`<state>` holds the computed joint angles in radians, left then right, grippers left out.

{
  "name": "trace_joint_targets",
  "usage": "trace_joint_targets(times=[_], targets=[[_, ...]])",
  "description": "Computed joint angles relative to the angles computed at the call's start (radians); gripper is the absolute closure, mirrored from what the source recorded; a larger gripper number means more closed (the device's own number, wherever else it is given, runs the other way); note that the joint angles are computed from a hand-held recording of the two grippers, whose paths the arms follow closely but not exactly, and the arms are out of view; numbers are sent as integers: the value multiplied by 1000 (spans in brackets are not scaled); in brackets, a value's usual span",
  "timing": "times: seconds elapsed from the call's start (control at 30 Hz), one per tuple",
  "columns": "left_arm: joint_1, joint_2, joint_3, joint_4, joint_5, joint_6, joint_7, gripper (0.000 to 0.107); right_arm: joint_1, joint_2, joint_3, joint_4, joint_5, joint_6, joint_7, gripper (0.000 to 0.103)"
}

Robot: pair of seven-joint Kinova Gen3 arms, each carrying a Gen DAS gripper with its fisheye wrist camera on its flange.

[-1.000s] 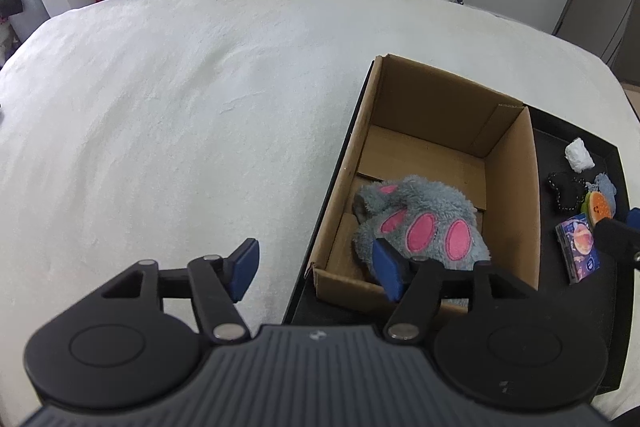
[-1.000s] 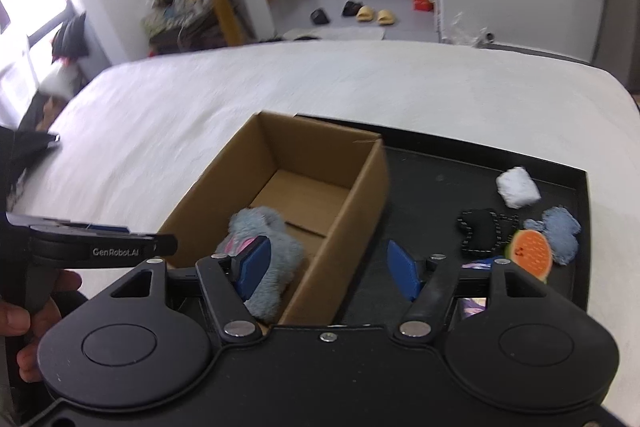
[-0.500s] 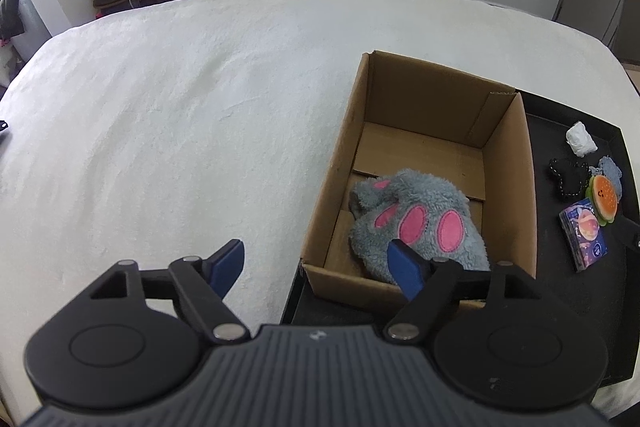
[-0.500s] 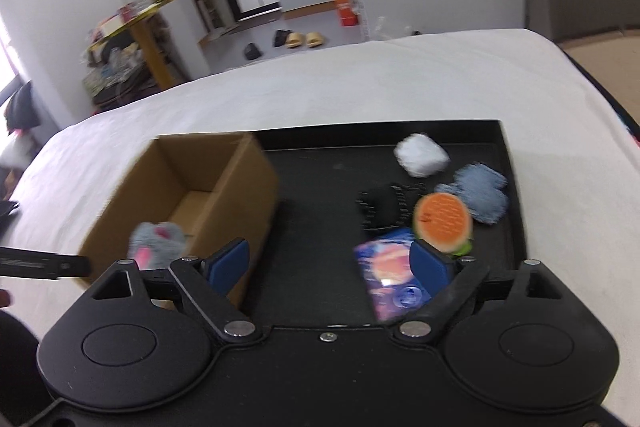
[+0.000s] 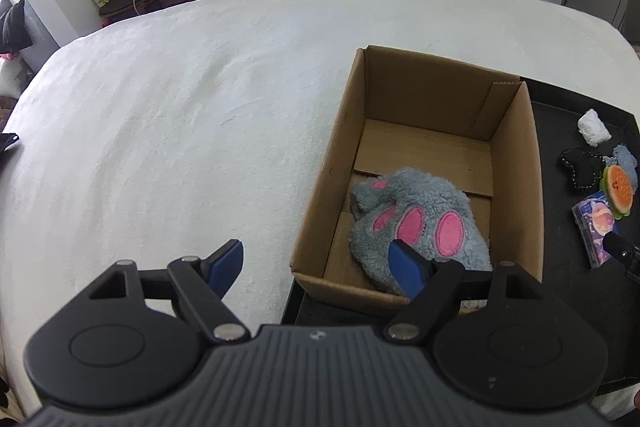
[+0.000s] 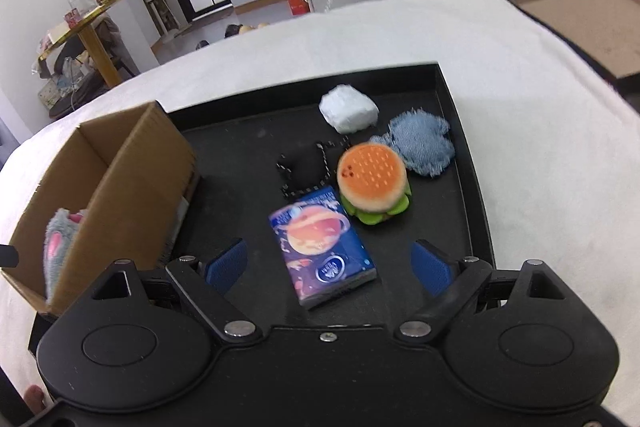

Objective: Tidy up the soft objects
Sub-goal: 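Move the right gripper to the Vinda tissue pack and grasp it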

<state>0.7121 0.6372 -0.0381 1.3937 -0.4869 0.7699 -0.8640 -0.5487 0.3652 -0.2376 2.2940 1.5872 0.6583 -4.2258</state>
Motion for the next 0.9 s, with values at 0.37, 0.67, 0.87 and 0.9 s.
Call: trace_joint_targets(times=[0.37, 0.67, 0.87, 0.9], targets=[[10, 71, 1, -108, 8, 105, -20, 29, -3, 61, 12, -38, 2, 0, 95, 15], [18, 72, -4, -109, 7, 109, -20, 29, -60, 73, 49, -62, -86, 5, 238, 48], [18, 53, -4, -79, 1, 80, -12, 29, -75, 24, 57, -62, -184, -10, 298, 49], [18, 50, -4, -75, 0, 76, -11, 29, -86, 17, 60, -63, -194, -2, 313, 49]])
